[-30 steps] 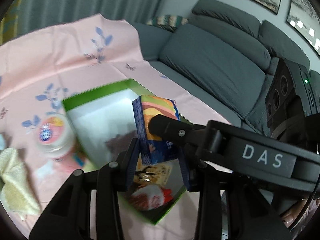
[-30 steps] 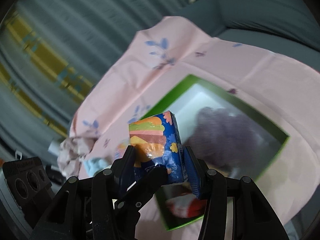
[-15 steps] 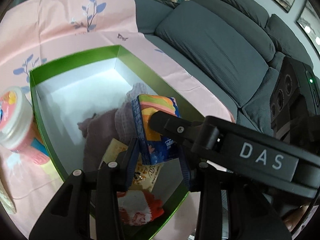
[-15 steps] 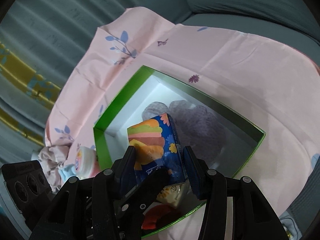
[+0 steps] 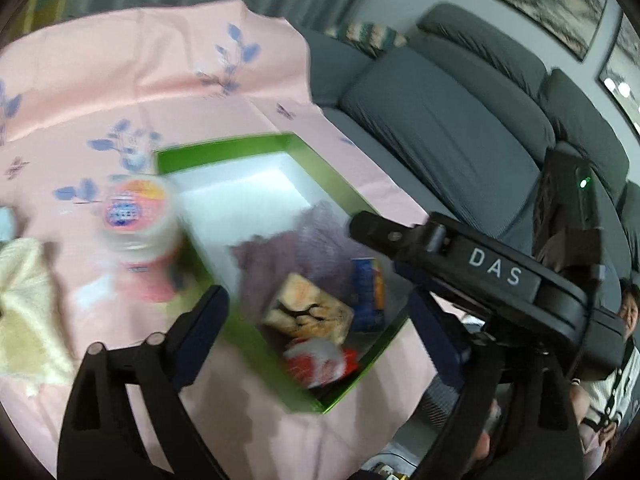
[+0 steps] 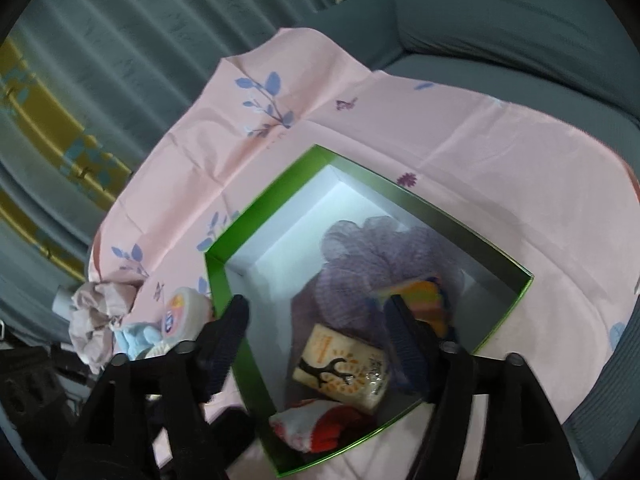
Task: Organize soft objects
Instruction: 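Lower the tissue pack into the box and open the right gripper, then move the right gripper to the cream towel and grasp it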
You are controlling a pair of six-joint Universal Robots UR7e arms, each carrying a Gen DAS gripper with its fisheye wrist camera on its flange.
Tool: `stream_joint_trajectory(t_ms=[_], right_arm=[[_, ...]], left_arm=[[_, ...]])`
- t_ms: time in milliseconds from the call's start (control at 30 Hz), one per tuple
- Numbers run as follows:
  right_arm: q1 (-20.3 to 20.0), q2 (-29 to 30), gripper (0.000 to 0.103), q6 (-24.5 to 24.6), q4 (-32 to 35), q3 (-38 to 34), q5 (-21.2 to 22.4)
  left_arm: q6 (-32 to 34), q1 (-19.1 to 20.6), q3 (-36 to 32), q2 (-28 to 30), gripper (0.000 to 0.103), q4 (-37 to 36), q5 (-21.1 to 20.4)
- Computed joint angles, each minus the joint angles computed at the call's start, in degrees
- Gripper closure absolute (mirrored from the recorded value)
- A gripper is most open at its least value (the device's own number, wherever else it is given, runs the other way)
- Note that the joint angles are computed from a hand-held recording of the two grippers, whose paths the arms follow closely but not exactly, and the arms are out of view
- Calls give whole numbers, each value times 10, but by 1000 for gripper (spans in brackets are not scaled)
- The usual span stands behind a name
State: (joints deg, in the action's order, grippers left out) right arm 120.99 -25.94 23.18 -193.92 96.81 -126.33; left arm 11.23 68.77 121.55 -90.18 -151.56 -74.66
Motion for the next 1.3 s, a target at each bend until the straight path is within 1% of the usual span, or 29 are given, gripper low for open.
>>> stream_joint_trajectory(t_ms=[33,67,133,167,233,300,367,433,533,567,633,700,767,800,867,933,1033,1067,1100,1133,1167,1200,1233,1267,1300], right_arm=[[3,2,26,-3,1,-4,-3],[6,4,26,-7,1,-7,-5],[12,8,23,-16,-1,-13,-3],[14,10,18,-18,-2,-16,-3],[20,15,17,-24,-4,-22,-1],[23,19,17,-36,-3,-28,16],[25,21,17,-51,-10,-30,51],[28,25,16,-64,-11,-35,78],[39,38,15,-76,5,-57,87],[43,45,15,-80,20,-70,90],[50,59,15,-87,45,-94,102],[55,73,15,-91,71,-117,113],[62,88,15,-95,95,-139,114],[66,102,15,-102,114,-161,116],[71,134,15,-114,161,-209,127],[75,165,15,-111,217,-257,127],[79,235,15,-119,321,-364,118],[78,247,15,-121,335,-381,115],[77,272,15,-126,357,-417,111],[75,291,15,-134,364,-442,112],[73,300,16,-141,366,-451,114],[68,317,20,-145,381,-472,114],[63,330,26,-136,395,-486,109],[63,337,33,-134,385,-490,98],[67,337,51,-150,351,-479,90]], left_arm=[[-3,1,5,-14,4,-5,11],[-8,1,10,-29,2,-10,25],[-17,8,16,-57,1,-12,54],[-21,13,15,-65,1,-12,63],[-32,25,17,-86,1,-13,84],[-47,45,17,-108,1,-19,101],[-60,64,12,-124,1,-12,118],[-76,86,6,-135,1,0,121],[-96,128,5,-150,1,15,90],[-97,140,2,-150,1,29,83],[-95,161,2,-147,1,24,82],[-104,179,0,-139,2,1,88],[-117,190,-8,-130,2,1,103],[-122,193,-15,-125,2,6,109],[-133,202,-24,-120,2,14,107],[-147,206,-29,-116,2,22,117],[-156,207,-32,-114,2,33,135],[-155,207,-31,-115,2,30,138],[-153,208,-29,-116,2,27,143],[-157,209,-30,-114,2,27,150],[-160,212,-32,-112,2,28,154],[-164,216,-34,-110,2,29,154],[-169,220,-37,-109,2,33,154],[-173,223,-40,-109,2,36,152],[-176,226,-42,-111,2,35,146]])
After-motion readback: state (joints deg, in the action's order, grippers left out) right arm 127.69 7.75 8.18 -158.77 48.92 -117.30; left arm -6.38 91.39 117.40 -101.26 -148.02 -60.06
